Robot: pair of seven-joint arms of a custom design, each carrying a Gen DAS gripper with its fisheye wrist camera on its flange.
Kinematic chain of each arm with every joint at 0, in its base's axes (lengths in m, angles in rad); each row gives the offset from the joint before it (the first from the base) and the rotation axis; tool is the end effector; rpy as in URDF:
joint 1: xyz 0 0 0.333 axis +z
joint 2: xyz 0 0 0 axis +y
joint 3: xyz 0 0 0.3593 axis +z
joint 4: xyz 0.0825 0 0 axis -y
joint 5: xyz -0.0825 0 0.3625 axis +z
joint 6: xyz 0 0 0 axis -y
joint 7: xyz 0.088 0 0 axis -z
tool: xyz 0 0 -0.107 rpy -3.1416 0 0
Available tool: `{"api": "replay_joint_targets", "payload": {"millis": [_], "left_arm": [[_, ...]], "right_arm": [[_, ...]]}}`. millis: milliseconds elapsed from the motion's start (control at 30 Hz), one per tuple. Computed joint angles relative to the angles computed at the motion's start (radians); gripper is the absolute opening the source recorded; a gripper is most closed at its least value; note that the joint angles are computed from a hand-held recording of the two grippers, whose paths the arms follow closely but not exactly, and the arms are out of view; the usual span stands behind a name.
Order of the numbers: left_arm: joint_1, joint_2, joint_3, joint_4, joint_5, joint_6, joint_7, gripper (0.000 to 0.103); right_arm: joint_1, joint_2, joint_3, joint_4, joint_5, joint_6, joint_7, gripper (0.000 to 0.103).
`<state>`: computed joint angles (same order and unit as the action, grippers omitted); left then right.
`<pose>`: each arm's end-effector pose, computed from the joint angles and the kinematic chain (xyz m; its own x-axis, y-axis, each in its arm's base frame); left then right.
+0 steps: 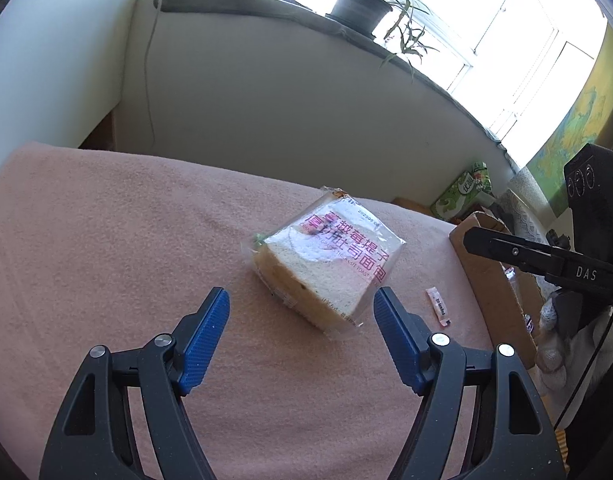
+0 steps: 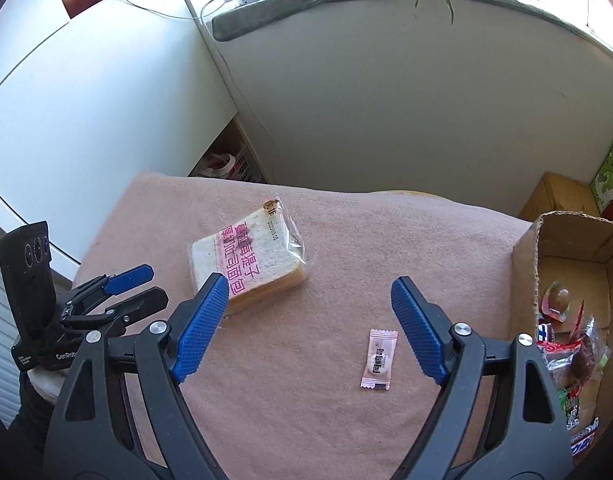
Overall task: Organize snacks
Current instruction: 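Withdraw both grippers from the box toward the bag of sliced bread, then lower the open right gripper around the bag of sliced bread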
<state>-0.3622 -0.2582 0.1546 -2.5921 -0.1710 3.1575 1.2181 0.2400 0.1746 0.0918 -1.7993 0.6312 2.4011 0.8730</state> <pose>0.4395 -0.0726 0.4994 0.1554 -0.9042 0.3979 -0.6870 -0.3884 -0.6142 0.5997 0.2066 0.5470 0.6419 -0.7257 -0.2478 -0.7025 -0.4269 -0.5695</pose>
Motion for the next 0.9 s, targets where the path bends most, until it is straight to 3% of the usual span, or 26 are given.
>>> {"api": "replay_joint_targets", "payload": {"millis": [433,600,800,900], "left_arm": [[0.01,0.042,-0.013,0.033,-0.051,-0.019,0.047,0.075],[-0.057,0.051,0.043,0.047,-0.139,-0.018,0.119,0.075],[-0.048,0.074,0.025,0.069,-0.214,-0.035,0.177,0.075],[-0.079,0.084,0.043,0.081,-0.303,-0.041,0.249,0.075]], "right_arm": [[0.053,0.197,0.03,0.2,-0.116,-0.061,0.078,0.086],[0.065,0.265,0.038,0.284,-0.146,-0.098,0.097,0.086],[0.062,0.316,0.051,0.35,-0.15,-0.16,0.102,0.086],[0.062,0.332,0.054,0.373,-0.149,-0.187,0.101,0.086]]}}
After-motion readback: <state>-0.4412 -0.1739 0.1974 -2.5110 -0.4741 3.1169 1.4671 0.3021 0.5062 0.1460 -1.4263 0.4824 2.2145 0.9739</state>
